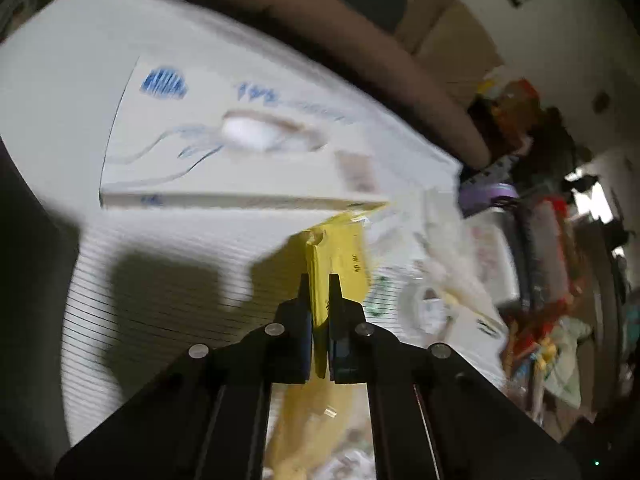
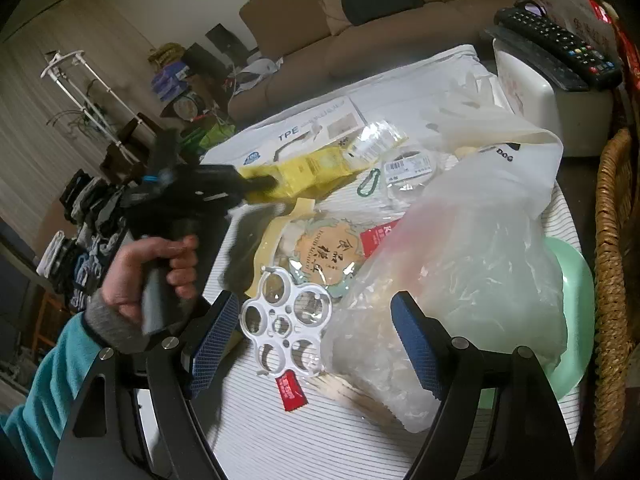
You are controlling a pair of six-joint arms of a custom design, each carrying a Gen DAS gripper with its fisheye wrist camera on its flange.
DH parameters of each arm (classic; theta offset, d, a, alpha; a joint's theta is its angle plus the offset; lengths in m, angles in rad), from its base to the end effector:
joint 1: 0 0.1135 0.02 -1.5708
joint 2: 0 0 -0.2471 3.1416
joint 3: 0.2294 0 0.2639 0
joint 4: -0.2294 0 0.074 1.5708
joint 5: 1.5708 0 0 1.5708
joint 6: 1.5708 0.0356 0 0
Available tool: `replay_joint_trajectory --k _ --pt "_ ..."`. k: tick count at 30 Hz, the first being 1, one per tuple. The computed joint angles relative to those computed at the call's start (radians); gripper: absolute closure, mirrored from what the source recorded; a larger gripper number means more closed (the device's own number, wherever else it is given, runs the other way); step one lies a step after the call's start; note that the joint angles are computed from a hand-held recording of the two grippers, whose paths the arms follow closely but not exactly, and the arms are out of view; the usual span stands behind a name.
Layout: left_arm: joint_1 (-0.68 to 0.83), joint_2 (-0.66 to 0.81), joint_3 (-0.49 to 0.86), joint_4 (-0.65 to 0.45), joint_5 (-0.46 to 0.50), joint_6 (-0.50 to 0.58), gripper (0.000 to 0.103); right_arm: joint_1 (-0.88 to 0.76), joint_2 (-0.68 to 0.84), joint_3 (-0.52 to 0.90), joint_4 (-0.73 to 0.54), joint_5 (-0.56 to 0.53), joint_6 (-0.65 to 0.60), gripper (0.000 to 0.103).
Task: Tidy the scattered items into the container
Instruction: 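Lift the yellow packet strip with the left gripper while the right grasps its other end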
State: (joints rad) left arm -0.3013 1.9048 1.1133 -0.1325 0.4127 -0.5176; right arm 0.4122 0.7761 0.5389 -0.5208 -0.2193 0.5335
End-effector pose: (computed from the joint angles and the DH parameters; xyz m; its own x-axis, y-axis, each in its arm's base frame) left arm 0.3668 -0.1289 0.1212 -0.9110 -0.1915 -0.3653 0.0598 0.8150 -0.5763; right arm 0.1678 0.0818 0.2098 -0.8148 0.1855 -0.5492 -0.1410 0.8556 0.4981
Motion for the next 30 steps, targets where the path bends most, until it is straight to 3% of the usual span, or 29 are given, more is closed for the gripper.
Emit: replay_joint_trajectory --k 6,11,16,19,26,30 --pt "-0.023 -0.264 0.010 -0.180 0.062 0.042 0.098 0.077 -0.002 0.038 0.010 0.050 0.010 0.022" --pt "-0.061 -0.452 0.131 -0.420 0.074 0.085 0.098 0.186 -0.067 0.062 0.051 0.134 0.093 0.022" --pt "-0.079 -0.619 0.272 -0.634 0.103 0.089 0.098 0.352 -0.059 0.152 0.033 0.267 0.128 0.022" --pt "-0.113 -0.674 0.403 -0.753 0.088 0.068 0.098 0.469 -0.059 0.229 -0.040 0.440 0.143 0.022" --pt "-0.314 -0.632 0.878 -1.058 -0.128 0.009 0.098 0.730 0.041 0.432 -0.174 0.705 0.169 0.021" --pt "-0.487 -0.583 1.140 -1.202 -0.307 -0.050 0.098 0.935 0.119 0.533 -0.218 0.893 0.204 0.023"
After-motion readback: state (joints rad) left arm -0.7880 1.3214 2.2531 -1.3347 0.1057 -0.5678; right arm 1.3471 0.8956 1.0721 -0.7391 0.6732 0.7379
